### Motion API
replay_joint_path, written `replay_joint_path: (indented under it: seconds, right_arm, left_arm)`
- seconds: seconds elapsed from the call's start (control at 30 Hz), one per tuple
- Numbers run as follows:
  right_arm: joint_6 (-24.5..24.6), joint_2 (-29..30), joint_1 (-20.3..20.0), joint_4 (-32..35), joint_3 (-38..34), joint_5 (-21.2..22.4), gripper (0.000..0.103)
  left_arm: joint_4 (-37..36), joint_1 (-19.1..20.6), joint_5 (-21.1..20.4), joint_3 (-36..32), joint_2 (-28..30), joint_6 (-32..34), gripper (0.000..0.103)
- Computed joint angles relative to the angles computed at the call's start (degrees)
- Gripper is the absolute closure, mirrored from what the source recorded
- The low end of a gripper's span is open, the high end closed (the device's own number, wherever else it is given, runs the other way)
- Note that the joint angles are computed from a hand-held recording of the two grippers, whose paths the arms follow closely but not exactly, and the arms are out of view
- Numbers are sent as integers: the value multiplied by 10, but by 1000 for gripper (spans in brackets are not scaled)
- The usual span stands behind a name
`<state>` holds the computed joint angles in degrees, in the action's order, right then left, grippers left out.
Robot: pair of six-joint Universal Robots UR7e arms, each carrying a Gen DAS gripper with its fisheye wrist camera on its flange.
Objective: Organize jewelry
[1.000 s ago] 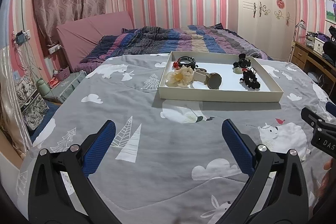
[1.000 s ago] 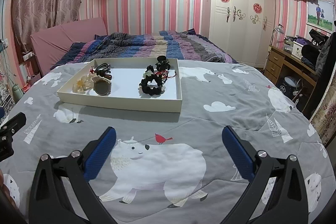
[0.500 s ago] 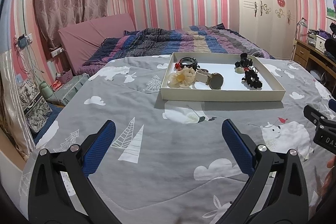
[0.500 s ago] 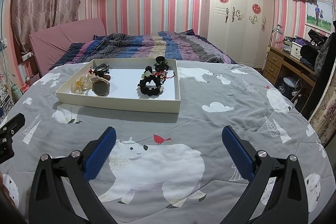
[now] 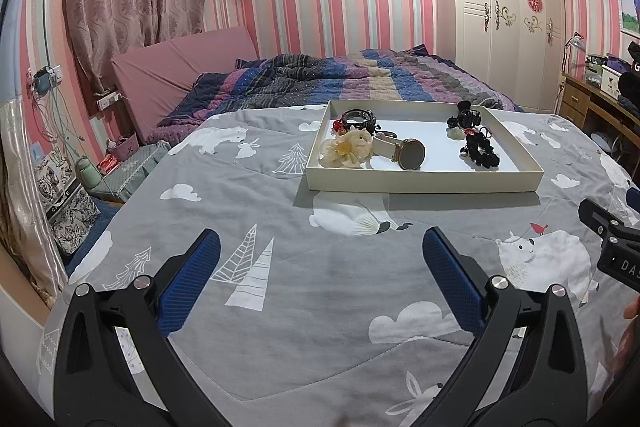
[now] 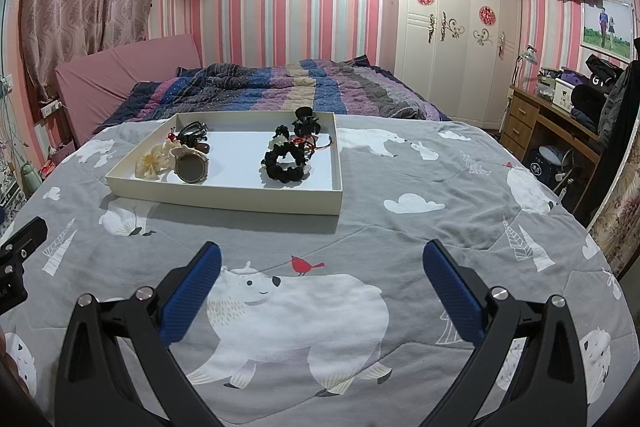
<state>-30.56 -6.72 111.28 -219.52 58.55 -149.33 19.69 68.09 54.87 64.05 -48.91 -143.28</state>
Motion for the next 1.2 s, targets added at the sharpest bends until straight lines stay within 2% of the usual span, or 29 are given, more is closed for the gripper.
replay_joint_path:
  seconds: [1.2]
  right_arm:
    - [0, 2, -1, -1, -1, -1, 2]
  left_arm:
    - [-2, 0, 0, 1, 0, 1, 3]
